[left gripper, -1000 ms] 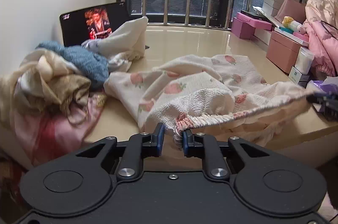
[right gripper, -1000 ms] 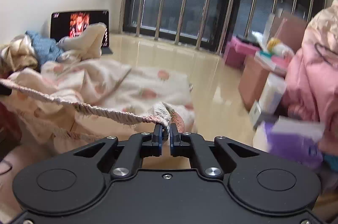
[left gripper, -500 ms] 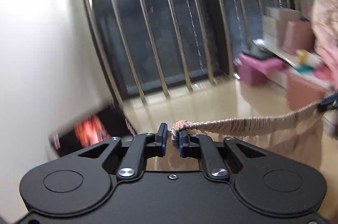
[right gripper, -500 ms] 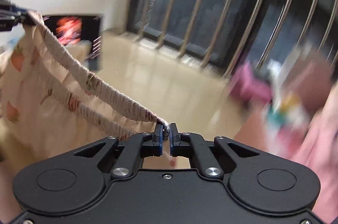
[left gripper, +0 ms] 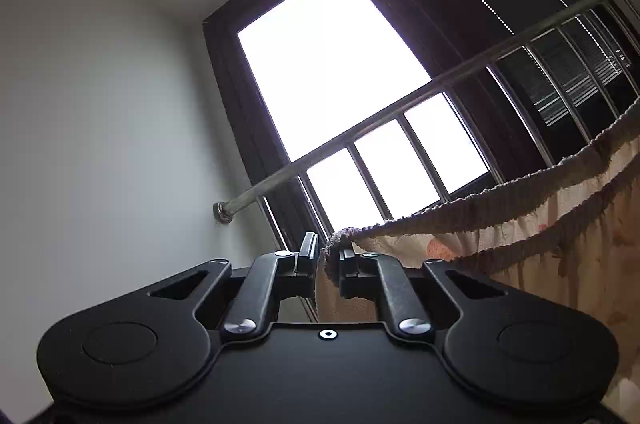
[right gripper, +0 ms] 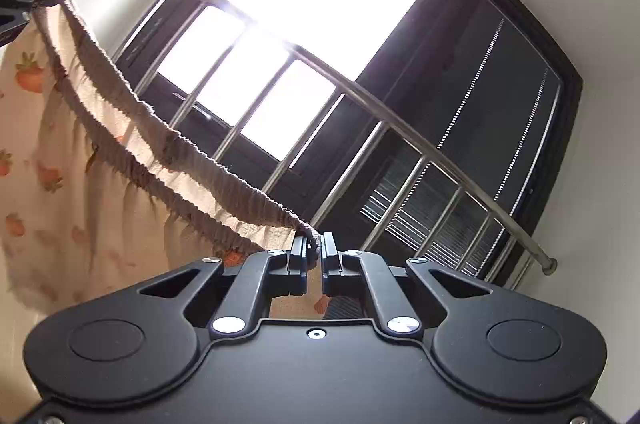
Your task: Fold clothes
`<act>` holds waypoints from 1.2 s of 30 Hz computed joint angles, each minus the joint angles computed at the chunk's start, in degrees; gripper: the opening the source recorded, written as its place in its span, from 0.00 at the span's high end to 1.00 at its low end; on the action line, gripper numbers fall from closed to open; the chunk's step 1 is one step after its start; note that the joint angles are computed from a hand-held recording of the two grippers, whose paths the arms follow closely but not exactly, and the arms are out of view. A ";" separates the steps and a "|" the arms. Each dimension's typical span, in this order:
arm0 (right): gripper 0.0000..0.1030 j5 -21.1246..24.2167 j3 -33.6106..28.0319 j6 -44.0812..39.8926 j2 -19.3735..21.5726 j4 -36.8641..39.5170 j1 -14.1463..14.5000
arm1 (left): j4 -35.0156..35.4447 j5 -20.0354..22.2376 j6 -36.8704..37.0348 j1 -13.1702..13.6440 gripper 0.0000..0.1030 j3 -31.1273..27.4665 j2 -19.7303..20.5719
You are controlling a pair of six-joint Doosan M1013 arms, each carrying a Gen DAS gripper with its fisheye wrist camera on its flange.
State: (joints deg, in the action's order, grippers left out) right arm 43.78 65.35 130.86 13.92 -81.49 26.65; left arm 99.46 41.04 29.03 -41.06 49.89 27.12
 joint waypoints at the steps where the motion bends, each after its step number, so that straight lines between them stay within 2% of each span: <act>1: 0.95 -1.20 3.21 0.97 -1.32 -1.57 0.13 | 2.07 -0.24 -1.95 -0.14 0.89 3.77 -1.52; 4: 0.95 -3.76 13.00 3.29 -5.09 -3.21 0.69 | 6.55 -0.20 -7.05 -0.92 0.89 16.77 -6.29; 7: 0.95 -5.91 22.30 3.72 -8.49 -0.90 1.55 | 1.20 -2.66 -4.93 -1.90 0.89 28.78 -10.75; 9: 0.95 -6.97 28.30 4.94 -10.34 2.22 2.19 | -8.36 -5.17 -0.35 -2.50 0.89 34.83 -12.89; 11: 0.95 -7.33 33.87 5.62 -11.87 5.65 3.00 | -22.46 -7.49 8.15 -3.00 0.89 40.03 -14.38; 15: 0.96 -6.77 42.20 5.23 -13.05 19.46 4.75 | -43.98 -6.96 16.43 -4.51 0.90 47.93 -15.20; 18: 0.96 -6.10 45.63 8.33 -13.33 27.13 5.99 | -50.66 -4.94 17.02 -5.47 0.90 50.48 -15.32; 21: 0.96 -4.56 47.50 15.40 -13.92 27.38 7.63 | -50.40 -3.56 14.21 -6.56 0.90 52.08 -16.60; 24: 0.95 -4.49 48.09 20.30 -14.76 27.85 8.01 | -50.50 -3.17 12.93 -6.95 0.90 52.40 -17.24; 29: 0.95 -4.11 48.51 17.24 -15.58 30.44 7.66 | -51.78 -2.74 13.57 -7.23 0.90 53.05 -18.00; 36: 0.95 -4.05 49.15 17.42 -16.30 31.49 8.00 | -53.86 -3.13 13.75 -6.95 0.90 53.84 -18.14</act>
State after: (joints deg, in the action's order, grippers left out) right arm 39.73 114.50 148.28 -2.37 -50.00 34.65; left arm 45.60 37.91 42.77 -48.01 103.73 8.98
